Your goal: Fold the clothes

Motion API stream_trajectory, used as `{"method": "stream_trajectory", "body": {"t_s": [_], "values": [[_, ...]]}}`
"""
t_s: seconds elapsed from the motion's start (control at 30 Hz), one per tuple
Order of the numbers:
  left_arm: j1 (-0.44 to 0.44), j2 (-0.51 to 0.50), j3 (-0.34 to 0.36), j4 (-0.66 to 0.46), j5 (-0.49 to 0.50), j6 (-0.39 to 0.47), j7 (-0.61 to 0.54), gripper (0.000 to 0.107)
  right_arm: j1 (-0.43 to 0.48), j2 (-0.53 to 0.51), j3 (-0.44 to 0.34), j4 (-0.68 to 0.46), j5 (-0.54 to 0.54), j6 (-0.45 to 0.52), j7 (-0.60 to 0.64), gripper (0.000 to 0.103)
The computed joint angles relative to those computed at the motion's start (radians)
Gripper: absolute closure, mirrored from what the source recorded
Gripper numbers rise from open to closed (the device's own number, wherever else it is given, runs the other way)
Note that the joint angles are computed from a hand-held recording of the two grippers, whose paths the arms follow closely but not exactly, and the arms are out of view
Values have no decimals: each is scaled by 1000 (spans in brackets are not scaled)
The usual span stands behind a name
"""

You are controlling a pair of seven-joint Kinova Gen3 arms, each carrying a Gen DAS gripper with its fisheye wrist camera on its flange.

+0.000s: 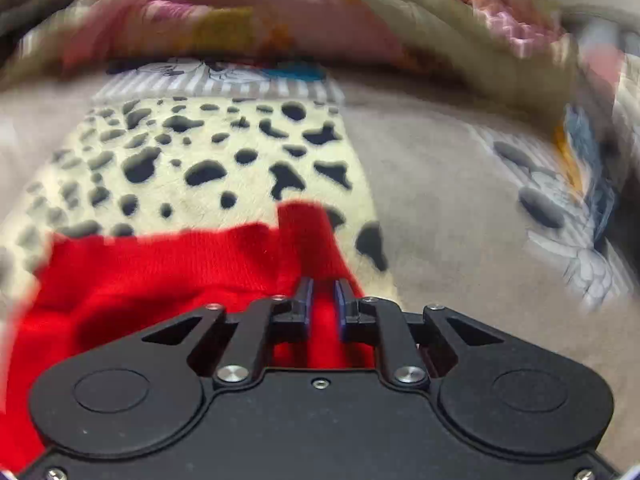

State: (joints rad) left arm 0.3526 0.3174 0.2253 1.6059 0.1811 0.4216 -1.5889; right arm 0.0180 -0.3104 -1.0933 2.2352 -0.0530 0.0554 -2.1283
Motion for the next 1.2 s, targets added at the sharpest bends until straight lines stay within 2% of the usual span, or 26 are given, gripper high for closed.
{"method": "stream_trajectory", "body": {"t_s": [0.07, 0.1, 0.17, 0.23, 0.3, 0.37, 0.47, 0.57, 0.63, 0.7, 0.77, 0.8, 0.83, 0.87, 0.9, 0.97, 1.03, 1.1, 1.2], "values": [[-39, -29, 44, 23, 34, -58, -38, 95, -2, 1, 1, 2, 0, -4, -1, 0], [-32, -43, 41, 23, 26, -66, -42, 95, -4, 2, 3, 3, 0, -6, -1, 0], [22, -29, -21, -13, -8, -33, -3, 95, -7, 5, 6, 3, 0, -7, 0, 0], [93, 30, -97, -82, -89, 48, 78, 95, -1, 5, 0, 4, -1, -10, 0, 0], [95, 49, -99, -109, -121, 81, 127, 94, 2, 5, -2, 5, -1, -11, 2, 0], [83, 14, -90, -83, -124, 48, 140, 94, -3, 9, 2, 7, -3, -17, 3, 0], [57, -83, -49, 28, -135, -48, 83, 94, -21, 12, 19, 9, -5, -17, 7, 0], [51, -146, -18, 106, -130, -46, 31, 94, -22, 10, 20, 8, -6, -14, 9, 0], [38, -126, 19, 122, -163, -3, 26, 90, -15, 9, 12, 7, -6, -14, 8, 0], [-4, -104, 74, 135, -234, -1, 69, 88, -4, 6, 2, 5, -6, -10, 8, 0], [-66, -138, 131, 167, -246, -38, 148, 84, -2, 5, 0, 5, -5, -10, 8, 0], [-87, -177, 150, 197, -261, -68, 189, 78, -5, 7, 3, 7, -6, -13, 8, 0], [-91, -221, 151, 235, -291, -100, 225, 66, -9, 8, 8, 8, -7, -16, 8, 0], [-84, -263, 133, 267, -331, -115, 266, 61, -14, 10, 13, 10, -7, -19, 9, 0], [-68, -305, 97, 300, -356, -124, 306, 61, -20, 11, 18, 10, -8, -19, 9, 0], [-55, -385, 25, 374, -365, -155, 388, 61, -24, 9, 23, 10, -10, -16, 10, 0], [-83, -460, -18, 442, -362, -176, 469, 61, -18, 2, 17, 5, -8, -4, 10, 0], [-79, -522, -101, 494, -323, -170, 510, 62, -9, -2, 9, 0, -5, 5, 7, 0], [-33, -560, -240, 535, -201, -143, 483, 63, -5, -4, 5, -5, 1, 15, 3, 0]]}}
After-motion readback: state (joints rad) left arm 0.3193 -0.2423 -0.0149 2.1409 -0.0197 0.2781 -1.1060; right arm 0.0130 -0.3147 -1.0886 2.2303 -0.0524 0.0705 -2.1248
